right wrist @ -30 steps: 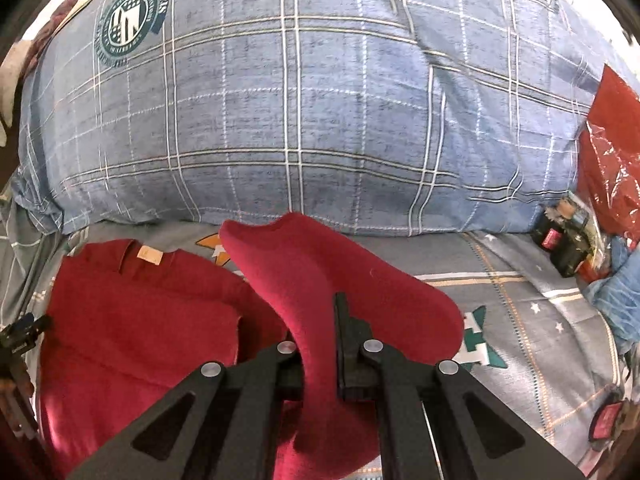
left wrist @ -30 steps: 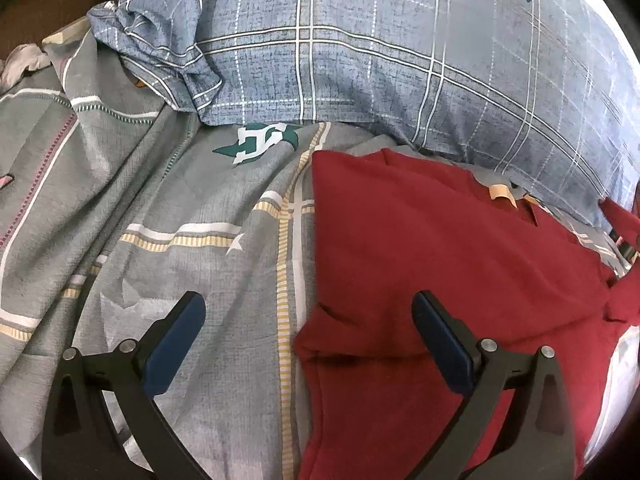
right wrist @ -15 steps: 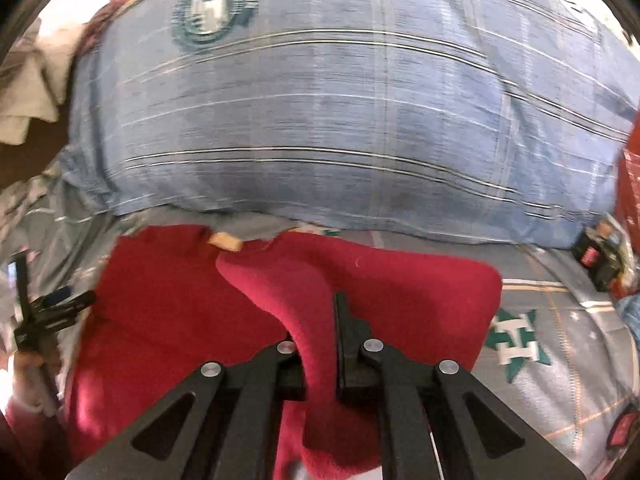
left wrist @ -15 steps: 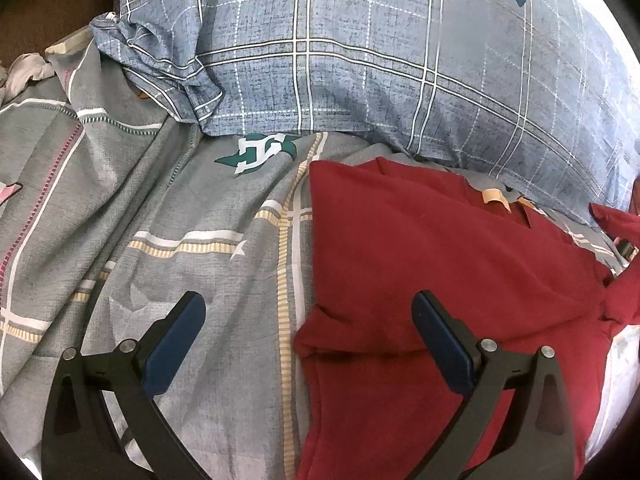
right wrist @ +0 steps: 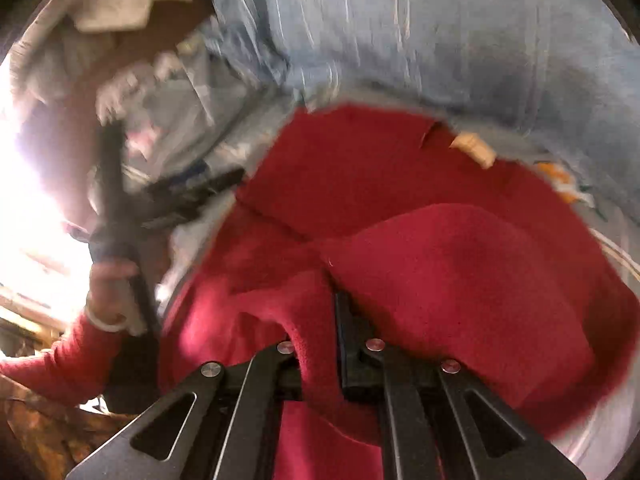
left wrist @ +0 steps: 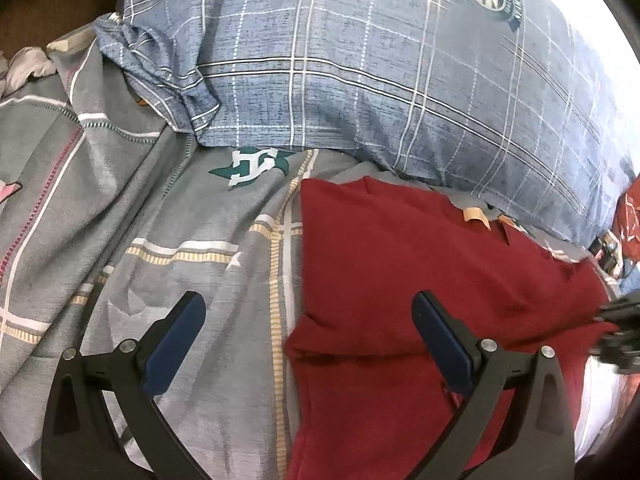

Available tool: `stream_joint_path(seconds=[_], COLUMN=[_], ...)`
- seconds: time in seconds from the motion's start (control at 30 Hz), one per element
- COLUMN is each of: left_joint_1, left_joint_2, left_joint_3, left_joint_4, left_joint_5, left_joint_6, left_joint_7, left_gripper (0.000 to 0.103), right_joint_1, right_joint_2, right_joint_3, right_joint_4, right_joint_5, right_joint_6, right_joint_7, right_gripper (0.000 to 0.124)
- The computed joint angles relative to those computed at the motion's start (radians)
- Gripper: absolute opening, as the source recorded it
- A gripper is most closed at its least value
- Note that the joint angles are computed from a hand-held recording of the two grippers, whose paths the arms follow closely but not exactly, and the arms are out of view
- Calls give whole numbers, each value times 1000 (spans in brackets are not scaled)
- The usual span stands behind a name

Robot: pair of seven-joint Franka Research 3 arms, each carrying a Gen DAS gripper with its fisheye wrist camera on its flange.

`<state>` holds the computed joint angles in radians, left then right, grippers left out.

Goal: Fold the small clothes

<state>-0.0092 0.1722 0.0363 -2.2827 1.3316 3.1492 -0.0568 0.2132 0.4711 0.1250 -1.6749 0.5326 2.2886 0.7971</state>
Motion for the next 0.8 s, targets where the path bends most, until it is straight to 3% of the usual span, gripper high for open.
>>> stream_joint_path(seconds=[0.13,0.2,0.27,0.33,0.47,0.53,0.6,0.63,0.67,0.8], left_joint_1=[18,15,-1,-31,-139,-244,-353,-373,-368,-274], left_joint_2=[18,24,27,30,51,65,67,67,69,85], left_joint_3=[-12,-10,7,35,137,242,334,348,336,229], left_joint_4=[-4,-8,-11,-9,10,7,-20,-27,-27,-2], left_joint_5=[-104,-157,-181,-180,-128,-157,-266,-291,-296,-225], left_joint_6=[4,15,35,61,154,236,289,302,317,344], left_joint_7=[89,139,164,169,158,202,332,367,392,385], left_gripper=[103,103,103,103,103,103,103,103,103,103], right_joint_1=[37,24,8,-6,-44,-79,-160,-192,-218,-227], right_joint_2=[174,214,205,164,91,44,-29,-68,-115,-204], right_joint_3=[-17,-7,3,10,13,28,89,108,114,87], right_joint_4=[240,301,289,224,117,55,-48,-102,-167,-308], right_joint_5=[-74,-58,-26,-8,51,109,280,373,484,611], right_joint_6=[-42,-49,-3,90,226,264,312,330,344,387], right_joint_7=[112,154,175,144,143,128,-10,-84,-169,-277], right_gripper=[11,21,54,62,62,63,64,69,72,73])
